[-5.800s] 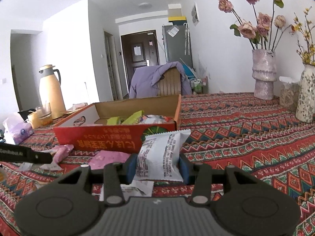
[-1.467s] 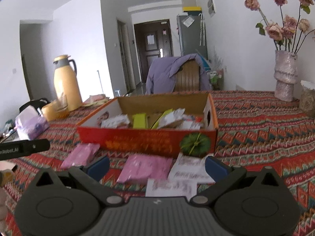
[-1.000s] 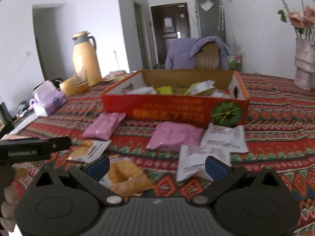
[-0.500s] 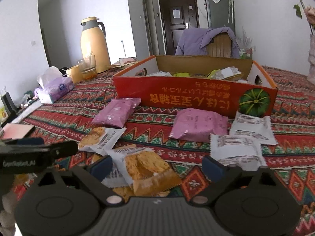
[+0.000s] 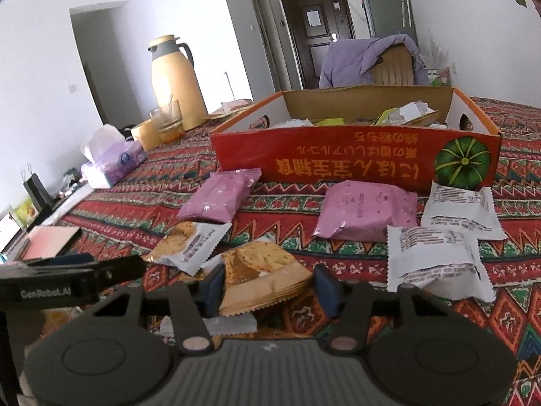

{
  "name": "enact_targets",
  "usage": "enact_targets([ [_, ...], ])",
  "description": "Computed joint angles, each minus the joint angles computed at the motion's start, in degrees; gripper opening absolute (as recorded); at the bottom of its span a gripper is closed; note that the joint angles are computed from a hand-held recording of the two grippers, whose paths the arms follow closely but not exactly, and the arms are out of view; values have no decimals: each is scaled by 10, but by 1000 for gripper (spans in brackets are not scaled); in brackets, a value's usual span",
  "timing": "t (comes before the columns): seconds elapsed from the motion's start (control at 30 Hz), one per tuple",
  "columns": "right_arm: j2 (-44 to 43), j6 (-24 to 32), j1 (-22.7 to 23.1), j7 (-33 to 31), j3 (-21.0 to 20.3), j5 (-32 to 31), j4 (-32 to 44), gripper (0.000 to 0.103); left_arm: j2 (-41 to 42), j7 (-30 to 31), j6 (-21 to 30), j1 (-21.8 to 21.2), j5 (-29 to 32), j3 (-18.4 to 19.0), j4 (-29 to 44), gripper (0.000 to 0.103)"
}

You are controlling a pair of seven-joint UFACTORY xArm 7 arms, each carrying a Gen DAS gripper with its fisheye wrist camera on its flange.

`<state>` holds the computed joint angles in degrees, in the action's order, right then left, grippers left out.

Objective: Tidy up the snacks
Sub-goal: 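Grasp the tan biscuit packet with the right gripper, then grasp another tan biscuit packet with the left gripper while the right holds its packet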

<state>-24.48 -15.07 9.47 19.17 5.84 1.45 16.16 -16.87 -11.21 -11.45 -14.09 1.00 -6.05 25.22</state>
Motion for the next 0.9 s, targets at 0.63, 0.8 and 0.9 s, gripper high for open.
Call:
enact_targets([
  [0.63,-113,-81,-155,-22,118,80,-78,55,18,-6,71,-98,-28,21,45,103],
  [0.8,-130,-86,-149,-28,72,74,-101,55,44,-63,90,-2,16,-103,81,103],
  [0.9,-130,-95,-141,-30,44,66,-111,55,60,-150,111,104,99,-212,110,103],
])
